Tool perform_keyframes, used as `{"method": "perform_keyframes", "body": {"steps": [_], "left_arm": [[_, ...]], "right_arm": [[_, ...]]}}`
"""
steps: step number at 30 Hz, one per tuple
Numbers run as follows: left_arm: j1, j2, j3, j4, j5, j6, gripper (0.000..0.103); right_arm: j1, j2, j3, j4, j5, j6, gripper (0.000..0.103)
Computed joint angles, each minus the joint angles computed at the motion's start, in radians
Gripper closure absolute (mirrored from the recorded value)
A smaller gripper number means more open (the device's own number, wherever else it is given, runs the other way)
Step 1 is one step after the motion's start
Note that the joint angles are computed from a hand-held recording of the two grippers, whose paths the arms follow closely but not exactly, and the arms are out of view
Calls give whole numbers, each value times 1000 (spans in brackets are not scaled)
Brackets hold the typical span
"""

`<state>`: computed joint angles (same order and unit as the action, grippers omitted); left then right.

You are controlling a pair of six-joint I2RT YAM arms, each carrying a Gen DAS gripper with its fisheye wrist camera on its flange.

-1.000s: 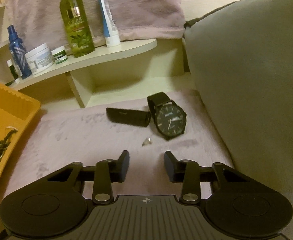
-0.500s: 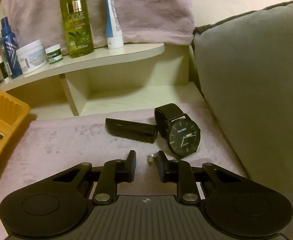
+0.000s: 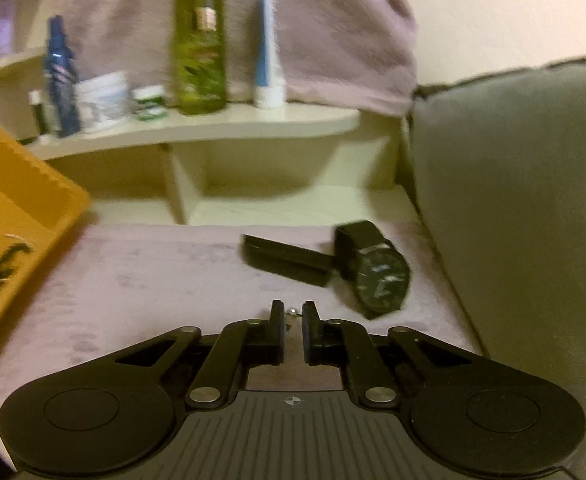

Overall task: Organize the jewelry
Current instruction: 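Grasp the small silver earring with the right tool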

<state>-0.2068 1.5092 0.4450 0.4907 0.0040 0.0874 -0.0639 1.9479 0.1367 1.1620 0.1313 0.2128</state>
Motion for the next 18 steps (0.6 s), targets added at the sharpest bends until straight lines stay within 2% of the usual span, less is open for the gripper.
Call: {"method": "perform_keyframes", "body": {"steps": [5,10,14,18], "left_arm": [[2,-4,-3,0,3,0,96],[1,-5,-1,-3,6,-7,96],[1,-6,0,-4,9,-8,96],[5,-6,0,-3,16,-9,95]], "right_arm": [[111,-229,-30,-140,-2,50,95],[226,-456,4,-335,-42,82,95],[329,-524,47,-409,-77,88,95],[404,-480,110,-425,-177,82,95]]}}
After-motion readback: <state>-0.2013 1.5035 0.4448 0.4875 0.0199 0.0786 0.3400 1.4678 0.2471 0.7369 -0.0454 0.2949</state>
